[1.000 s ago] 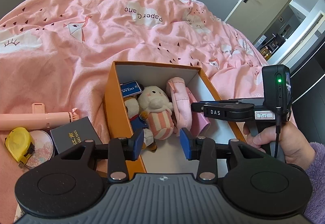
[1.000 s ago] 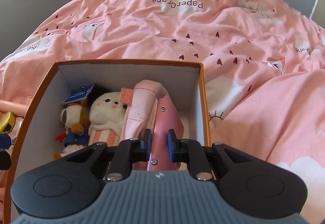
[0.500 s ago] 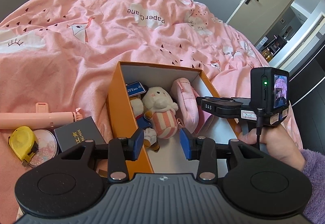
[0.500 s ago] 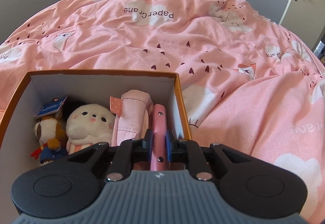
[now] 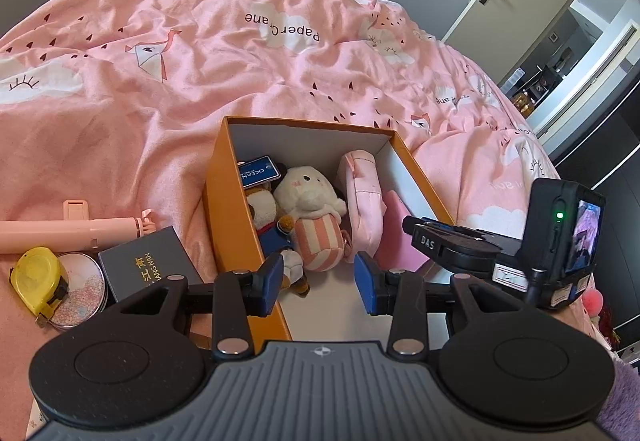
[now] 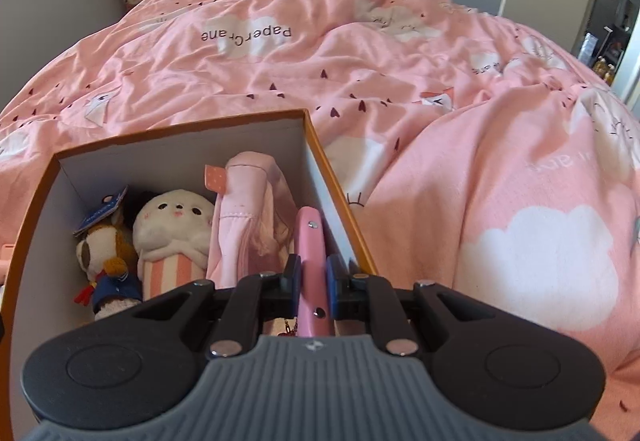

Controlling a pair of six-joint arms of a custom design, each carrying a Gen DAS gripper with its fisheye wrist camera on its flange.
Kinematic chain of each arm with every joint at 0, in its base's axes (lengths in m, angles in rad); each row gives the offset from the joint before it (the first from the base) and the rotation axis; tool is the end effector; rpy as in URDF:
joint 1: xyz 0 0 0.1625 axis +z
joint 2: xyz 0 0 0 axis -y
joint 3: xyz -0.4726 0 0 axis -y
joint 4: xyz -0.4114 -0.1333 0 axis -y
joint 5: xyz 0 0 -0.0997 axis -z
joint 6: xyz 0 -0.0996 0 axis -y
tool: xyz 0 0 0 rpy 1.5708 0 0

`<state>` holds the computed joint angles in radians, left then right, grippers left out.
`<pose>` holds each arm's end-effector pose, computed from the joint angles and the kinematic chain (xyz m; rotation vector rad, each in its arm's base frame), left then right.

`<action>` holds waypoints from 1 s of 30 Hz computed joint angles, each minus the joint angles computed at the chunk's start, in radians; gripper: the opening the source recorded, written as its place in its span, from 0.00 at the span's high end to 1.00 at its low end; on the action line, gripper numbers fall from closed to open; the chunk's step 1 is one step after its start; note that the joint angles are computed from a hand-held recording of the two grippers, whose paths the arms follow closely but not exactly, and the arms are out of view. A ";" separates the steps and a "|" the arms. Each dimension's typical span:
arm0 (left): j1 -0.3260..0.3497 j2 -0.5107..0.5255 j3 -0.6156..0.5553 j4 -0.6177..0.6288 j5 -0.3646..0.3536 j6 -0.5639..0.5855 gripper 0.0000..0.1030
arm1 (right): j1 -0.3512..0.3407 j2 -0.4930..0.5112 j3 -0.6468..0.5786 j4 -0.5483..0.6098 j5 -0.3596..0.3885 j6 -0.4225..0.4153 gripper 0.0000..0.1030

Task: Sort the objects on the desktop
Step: 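Push the pink case upright against the box wall with the right gripper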

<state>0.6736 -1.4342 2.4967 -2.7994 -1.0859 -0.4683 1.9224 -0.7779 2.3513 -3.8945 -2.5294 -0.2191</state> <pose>-0.1829 -0.3759 0.2009 0.5401 2.7512 -0.6184 0.2028 -0.4023 0.1089 0.1772 -2.1179 0.8898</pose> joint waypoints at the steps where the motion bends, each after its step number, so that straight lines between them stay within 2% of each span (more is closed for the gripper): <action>1: -0.001 -0.002 0.000 0.001 0.001 -0.002 0.57 | 0.000 0.004 -0.006 0.004 -0.002 0.016 0.87; 4: -0.001 -0.008 0.003 -0.003 0.005 -0.006 0.57 | -0.002 -0.001 -0.026 0.051 -0.006 0.073 0.86; 7: -0.001 -0.009 0.004 -0.004 0.005 -0.007 0.57 | -0.009 0.016 -0.052 0.038 -0.011 0.061 0.86; 10: -0.001 -0.008 0.004 -0.002 0.007 -0.010 0.57 | -0.021 0.008 -0.069 0.059 0.015 0.060 0.86; 18: 0.004 -0.012 0.000 0.012 0.009 -0.011 0.57 | -0.068 0.000 -0.107 0.027 0.111 -0.064 0.86; 20: 0.004 -0.009 0.000 0.015 0.007 -0.010 0.57 | -0.080 -0.013 -0.106 0.052 0.130 -0.071 0.86; 23: 0.001 -0.003 -0.002 0.021 0.009 -0.012 0.57 | -0.099 -0.056 -0.087 0.123 0.175 -0.035 0.86; 26: -0.001 0.001 -0.001 0.022 0.010 -0.014 0.57 | -0.095 -0.086 -0.070 0.177 0.192 -0.045 0.86; 30: -0.007 0.001 0.000 0.027 0.013 -0.017 0.57 | -0.109 -0.139 -0.044 0.255 0.265 -0.023 0.86</action>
